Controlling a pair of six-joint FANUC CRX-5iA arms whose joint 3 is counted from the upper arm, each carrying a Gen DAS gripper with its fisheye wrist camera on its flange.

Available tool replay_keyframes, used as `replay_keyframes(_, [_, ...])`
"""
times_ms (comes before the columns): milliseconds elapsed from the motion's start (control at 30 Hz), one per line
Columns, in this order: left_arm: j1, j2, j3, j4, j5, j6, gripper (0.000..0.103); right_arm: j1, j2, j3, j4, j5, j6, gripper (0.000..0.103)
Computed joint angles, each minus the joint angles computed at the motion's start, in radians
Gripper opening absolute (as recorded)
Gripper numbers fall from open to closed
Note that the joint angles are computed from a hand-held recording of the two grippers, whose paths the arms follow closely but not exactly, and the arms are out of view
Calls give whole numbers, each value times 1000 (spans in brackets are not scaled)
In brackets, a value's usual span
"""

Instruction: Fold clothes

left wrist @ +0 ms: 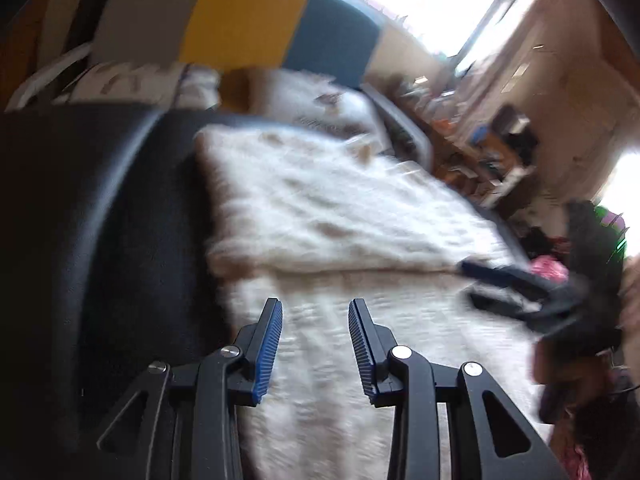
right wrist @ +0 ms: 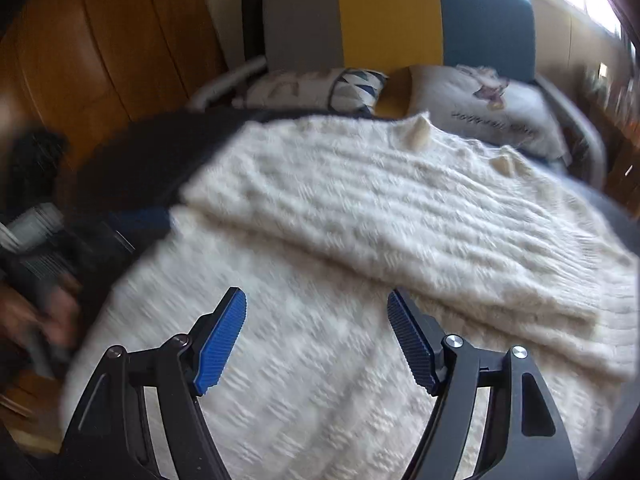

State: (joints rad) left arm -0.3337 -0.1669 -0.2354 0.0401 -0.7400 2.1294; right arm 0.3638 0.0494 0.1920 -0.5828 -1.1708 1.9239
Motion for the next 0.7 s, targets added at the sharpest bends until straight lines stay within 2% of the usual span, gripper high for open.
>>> replay_keyframes(67, [5, -18, -33, 21, 49, 4, 35, -124, 99, 130, -249, -173, -18, 76])
replay_keyframes(133, [9, -39, -63, 39, 95, 14, 35, -200, 158, 170, -425, -251, -67, 77])
replay_keyframes(200, [18, -52, -88, 67, 140, -9, 35, -231, 172, 150, -527, -250, -106, 77])
replay_keyframes(267, [37, -61, -122, 137, 189, -69, 35, -232, 173, 120, -579, -231, -129, 77])
replay_keyframes(333, [59, -51, -141, 226, 221, -154, 36, -210, 158, 91, -562, -193, -168, 77])
replay_keyframes(400, [74, -22, -116, 220, 199, -143, 36, -195, 140, 60, -539, -160, -197, 77])
replay_keyframes(433, [84, -19, -133, 270, 212, -179, 36, -191, 124, 46, -515, -128, -204, 77])
replay_keyframes(500, [96, -13, -149, 308, 228, -175, 36, -183, 91, 18, -462, -61, -221, 77])
replay_keyframes(600, [106, -21, -223, 460, 298, -225, 36, -227, 70, -1, -477, -27, -234, 77])
replay_keyframes(633, [103, -29, -252, 522, 316, -228, 36, -243, 66, -5, -478, -18, -254, 77])
replay_keyframes(667, [98, -43, -269, 531, 333, -206, 36, -259, 62, -10, -486, -12, -261, 77])
replay_keyframes(700, [90, -62, -278, 489, 350, -146, 36, -277, 46, -26, -490, 4, -261, 77])
